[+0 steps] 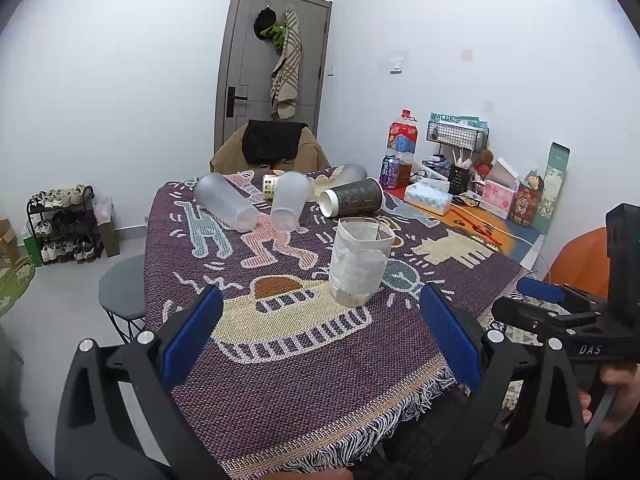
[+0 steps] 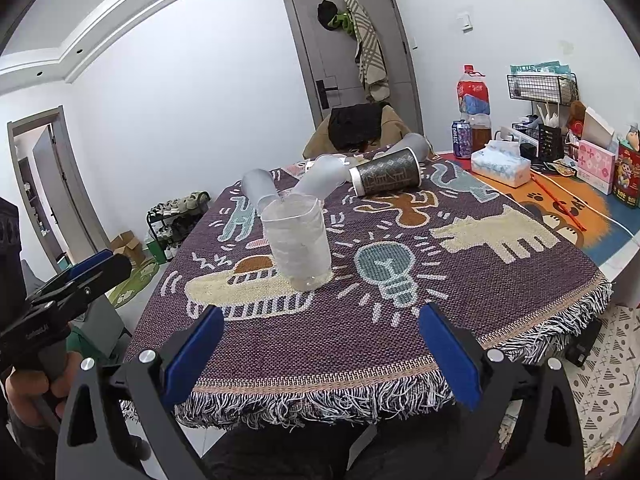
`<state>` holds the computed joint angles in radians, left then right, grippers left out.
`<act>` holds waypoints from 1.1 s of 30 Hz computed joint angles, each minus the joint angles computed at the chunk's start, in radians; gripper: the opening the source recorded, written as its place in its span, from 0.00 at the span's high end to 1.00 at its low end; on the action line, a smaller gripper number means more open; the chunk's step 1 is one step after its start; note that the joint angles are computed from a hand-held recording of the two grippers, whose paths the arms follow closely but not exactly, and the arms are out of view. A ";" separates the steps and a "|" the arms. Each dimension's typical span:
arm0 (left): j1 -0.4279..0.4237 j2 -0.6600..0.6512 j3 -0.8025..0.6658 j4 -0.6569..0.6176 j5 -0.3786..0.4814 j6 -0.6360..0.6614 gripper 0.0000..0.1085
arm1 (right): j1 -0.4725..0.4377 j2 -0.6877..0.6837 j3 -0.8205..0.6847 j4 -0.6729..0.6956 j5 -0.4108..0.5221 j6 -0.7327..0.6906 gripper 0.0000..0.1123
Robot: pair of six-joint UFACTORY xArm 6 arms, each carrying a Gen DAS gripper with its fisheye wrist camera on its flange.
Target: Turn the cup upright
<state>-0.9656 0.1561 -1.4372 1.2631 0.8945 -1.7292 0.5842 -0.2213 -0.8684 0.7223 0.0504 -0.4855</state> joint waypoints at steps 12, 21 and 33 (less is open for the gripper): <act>0.002 0.000 0.002 0.010 -0.003 -0.011 0.10 | 0.001 0.002 0.004 -0.019 -0.011 0.019 0.15; 0.002 0.002 -0.001 0.012 0.003 -0.006 0.10 | 0.004 -0.006 0.008 -0.016 -0.013 0.015 0.15; 0.004 -0.001 0.005 0.008 0.001 -0.003 0.10 | -0.001 -0.005 0.006 -0.032 -0.010 0.031 0.15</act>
